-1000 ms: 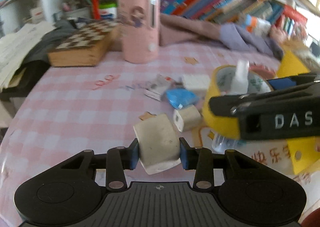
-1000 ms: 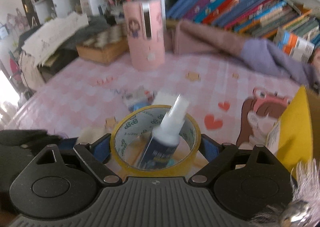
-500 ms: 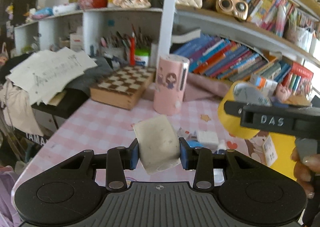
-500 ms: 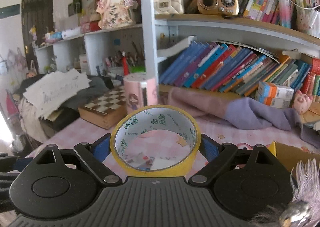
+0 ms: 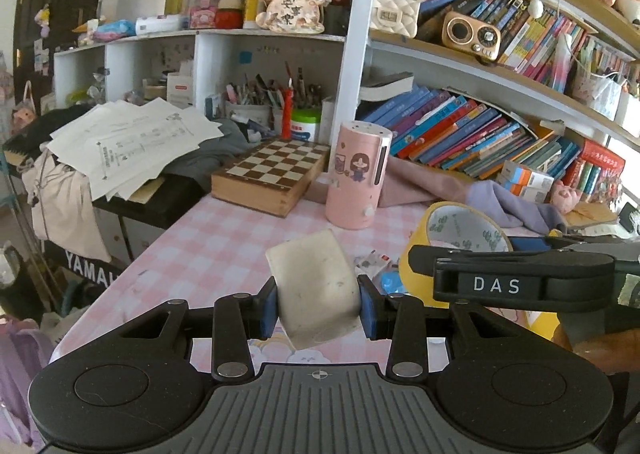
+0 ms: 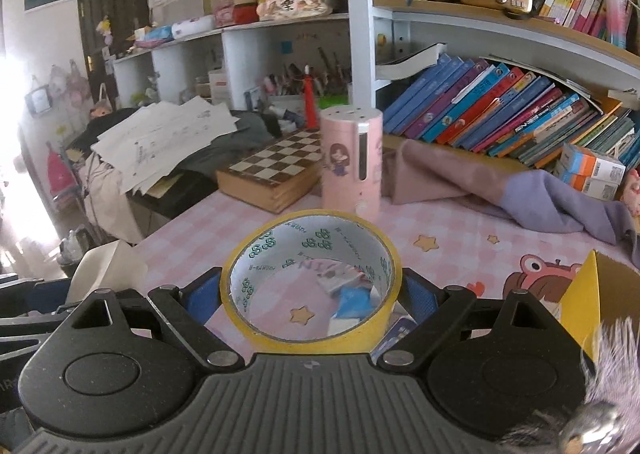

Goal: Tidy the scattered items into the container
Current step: 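Lift the tape roll with the right tool while the left tool carries the eraser toward the box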

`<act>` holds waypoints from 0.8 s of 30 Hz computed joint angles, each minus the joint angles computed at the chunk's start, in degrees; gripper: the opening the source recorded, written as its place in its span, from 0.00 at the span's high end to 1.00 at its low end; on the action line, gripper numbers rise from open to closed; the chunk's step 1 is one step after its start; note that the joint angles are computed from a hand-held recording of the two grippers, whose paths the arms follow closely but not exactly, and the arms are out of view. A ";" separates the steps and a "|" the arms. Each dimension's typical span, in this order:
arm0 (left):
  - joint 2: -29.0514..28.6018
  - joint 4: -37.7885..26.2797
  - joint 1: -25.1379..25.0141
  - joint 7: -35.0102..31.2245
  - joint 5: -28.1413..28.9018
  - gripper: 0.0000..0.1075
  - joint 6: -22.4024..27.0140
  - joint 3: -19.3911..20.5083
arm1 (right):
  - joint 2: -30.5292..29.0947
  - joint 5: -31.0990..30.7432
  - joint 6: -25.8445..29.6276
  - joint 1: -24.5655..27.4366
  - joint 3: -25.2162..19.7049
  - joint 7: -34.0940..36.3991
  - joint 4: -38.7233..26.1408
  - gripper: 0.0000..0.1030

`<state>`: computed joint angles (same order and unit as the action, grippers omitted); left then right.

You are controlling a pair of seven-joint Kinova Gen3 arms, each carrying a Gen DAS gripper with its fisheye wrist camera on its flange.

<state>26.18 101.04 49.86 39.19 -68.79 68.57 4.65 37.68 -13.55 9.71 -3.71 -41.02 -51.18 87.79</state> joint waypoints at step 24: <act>0.96 -0.02 12.91 7.98 2.18 0.65 8.36 4.88 | -13.27 4.90 -7.41 17.62 -13.56 -8.69 24.90 0.12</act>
